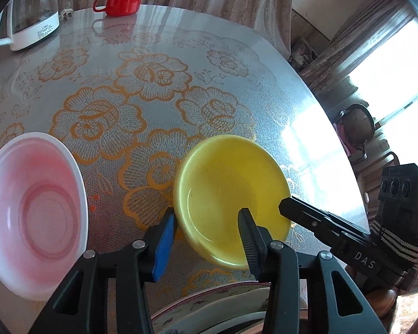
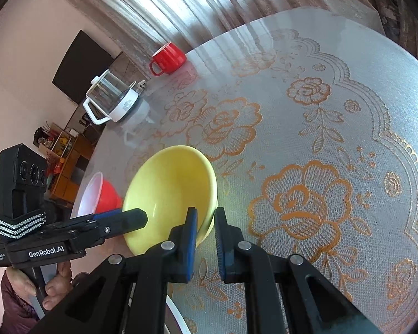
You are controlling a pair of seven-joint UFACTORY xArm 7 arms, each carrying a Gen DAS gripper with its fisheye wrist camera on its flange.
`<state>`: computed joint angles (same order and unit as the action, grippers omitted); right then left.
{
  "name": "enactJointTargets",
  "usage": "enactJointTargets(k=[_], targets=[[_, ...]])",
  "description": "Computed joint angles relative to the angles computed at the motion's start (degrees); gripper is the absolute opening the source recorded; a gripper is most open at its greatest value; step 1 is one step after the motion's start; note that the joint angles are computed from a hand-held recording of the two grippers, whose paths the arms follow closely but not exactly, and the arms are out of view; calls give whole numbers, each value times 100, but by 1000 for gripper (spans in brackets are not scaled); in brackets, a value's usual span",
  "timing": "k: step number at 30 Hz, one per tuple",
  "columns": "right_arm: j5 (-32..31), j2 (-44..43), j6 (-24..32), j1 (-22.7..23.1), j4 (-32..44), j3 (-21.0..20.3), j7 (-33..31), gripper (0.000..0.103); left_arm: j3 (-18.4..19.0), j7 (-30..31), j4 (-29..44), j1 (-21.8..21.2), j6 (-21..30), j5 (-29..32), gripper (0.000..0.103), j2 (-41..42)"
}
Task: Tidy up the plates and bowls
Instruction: 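Lift the yellow bowl with the right gripper and carry it over the steel bowl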
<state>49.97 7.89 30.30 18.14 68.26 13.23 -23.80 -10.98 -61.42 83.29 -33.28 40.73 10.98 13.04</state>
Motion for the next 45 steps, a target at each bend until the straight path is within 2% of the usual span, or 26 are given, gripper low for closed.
enactJointTargets(k=[2, 6, 7, 10, 13, 19, 27, 36, 45], targets=[[-15, -34, 8, 5, -22, 0, 22, 11, 11, -69, 123, -42, 182, 53, 43, 72], [-19, -10, 37, 4, -10, -10, 131, 14, 56, -251, 236, -131, 301, 207, 29, 152], [15, 4, 65, -5, 2, -8, 139, 15, 53, -271, 217, -133, 279, 207, 24, 143], [76, 35, 94, -15, 12, -4, 230, 19, 61, -390, 159, -187, 226, 348, 20, 93], [14, -56, -55, 29, -92, 12, 229, 19, 66, -568, 85, -264, 175, 586, 20, 12], [270, -281, -133, 50, -276, -17, 97, 19, 17, -985, -134, -336, -33, 938, 20, -221], [575, -703, -112, 157, -502, -151, -54, 19, -123, -1524, -220, -439, 70, 1516, 20, -529], [995, -1415, -163, 457, -899, -339, -397, 19, -434, -2165, -424, -506, 326, 2123, 20, -994], [1226, -2156, -266, 926, -1519, -495, -538, 19, -861, -2960, -1101, -442, 414, 2409, 20, -1678]])
